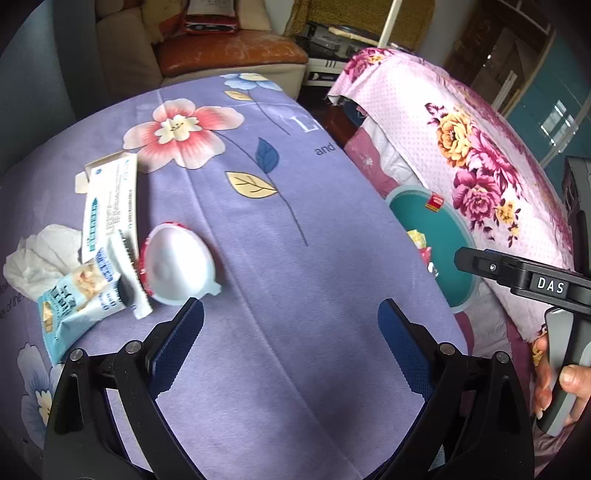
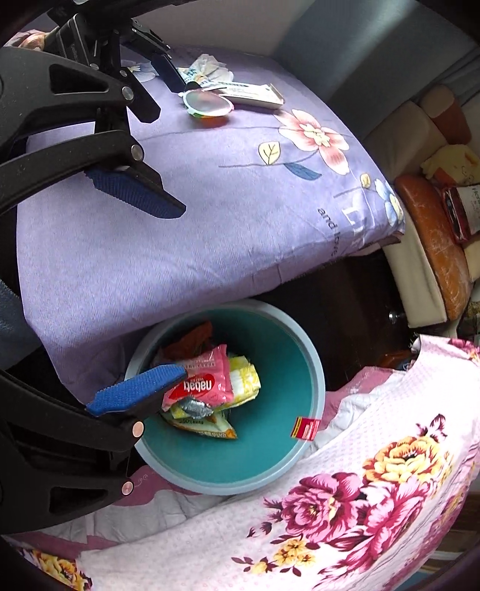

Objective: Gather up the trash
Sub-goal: 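Grasp the white egg-shaped cup by its rim with the right tool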

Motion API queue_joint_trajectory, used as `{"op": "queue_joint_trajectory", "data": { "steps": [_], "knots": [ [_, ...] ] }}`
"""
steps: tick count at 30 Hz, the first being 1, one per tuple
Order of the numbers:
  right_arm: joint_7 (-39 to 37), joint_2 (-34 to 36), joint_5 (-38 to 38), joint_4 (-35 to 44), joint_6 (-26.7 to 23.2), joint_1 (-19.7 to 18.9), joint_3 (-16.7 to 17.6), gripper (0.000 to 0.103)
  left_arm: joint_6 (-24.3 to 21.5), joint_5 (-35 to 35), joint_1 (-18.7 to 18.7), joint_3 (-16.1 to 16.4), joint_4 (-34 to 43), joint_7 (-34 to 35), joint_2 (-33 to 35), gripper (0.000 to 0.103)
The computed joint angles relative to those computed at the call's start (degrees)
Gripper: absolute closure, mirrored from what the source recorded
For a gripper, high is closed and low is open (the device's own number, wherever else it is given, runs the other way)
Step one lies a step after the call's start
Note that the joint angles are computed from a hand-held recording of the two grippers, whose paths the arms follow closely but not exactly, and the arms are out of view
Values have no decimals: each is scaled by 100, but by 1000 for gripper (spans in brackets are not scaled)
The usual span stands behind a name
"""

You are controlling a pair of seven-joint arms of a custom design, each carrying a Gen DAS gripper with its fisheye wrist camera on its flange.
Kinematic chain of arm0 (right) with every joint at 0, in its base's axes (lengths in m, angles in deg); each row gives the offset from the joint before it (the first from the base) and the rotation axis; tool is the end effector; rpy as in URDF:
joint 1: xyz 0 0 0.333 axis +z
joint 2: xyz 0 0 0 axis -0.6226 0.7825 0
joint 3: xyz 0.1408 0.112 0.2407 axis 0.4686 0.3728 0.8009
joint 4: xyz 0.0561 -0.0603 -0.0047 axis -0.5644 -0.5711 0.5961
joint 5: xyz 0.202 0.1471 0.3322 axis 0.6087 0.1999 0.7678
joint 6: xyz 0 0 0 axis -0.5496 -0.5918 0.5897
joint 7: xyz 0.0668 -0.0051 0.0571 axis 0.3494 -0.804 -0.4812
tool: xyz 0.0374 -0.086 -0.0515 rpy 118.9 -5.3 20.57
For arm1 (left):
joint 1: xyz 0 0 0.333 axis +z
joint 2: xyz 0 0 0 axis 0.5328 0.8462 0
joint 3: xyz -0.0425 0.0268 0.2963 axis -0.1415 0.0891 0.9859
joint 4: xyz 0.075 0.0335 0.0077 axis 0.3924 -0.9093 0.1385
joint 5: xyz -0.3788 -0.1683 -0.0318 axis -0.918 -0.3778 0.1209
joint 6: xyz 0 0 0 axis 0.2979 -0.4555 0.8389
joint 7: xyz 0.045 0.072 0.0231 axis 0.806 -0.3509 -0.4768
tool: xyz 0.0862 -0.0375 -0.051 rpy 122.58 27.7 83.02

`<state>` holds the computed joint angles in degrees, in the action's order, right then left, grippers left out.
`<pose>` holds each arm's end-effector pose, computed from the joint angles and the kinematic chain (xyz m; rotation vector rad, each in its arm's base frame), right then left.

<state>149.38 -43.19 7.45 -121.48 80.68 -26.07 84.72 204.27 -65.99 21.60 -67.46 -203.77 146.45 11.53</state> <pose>0.5319 0.1148 0.3933 -1.7110 2.1164 -0.1689 0.5512 -0.2126 0.3896 -1.7501 2.3179 -0.7327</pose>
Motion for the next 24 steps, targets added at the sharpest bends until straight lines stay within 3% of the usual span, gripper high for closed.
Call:
{"op": "queue_joint_trajectory", "data": {
  "steps": [6,12,17,24],
  "knots": [
    [-227,391,50,620,-285,247,226,20,125,-154,293,237,-511,108,-512,7],
    [-592,946,301,1366,-599,407,454,20,217,214,669,414,-858,-20,-783,6],
    [-896,1465,565,2021,-868,461,643,20,223,453,959,533,-953,-75,-773,6],
    [-1008,2194,638,2942,-1266,486,827,20,82,186,1166,656,-817,72,-500,6]
  ]
}}
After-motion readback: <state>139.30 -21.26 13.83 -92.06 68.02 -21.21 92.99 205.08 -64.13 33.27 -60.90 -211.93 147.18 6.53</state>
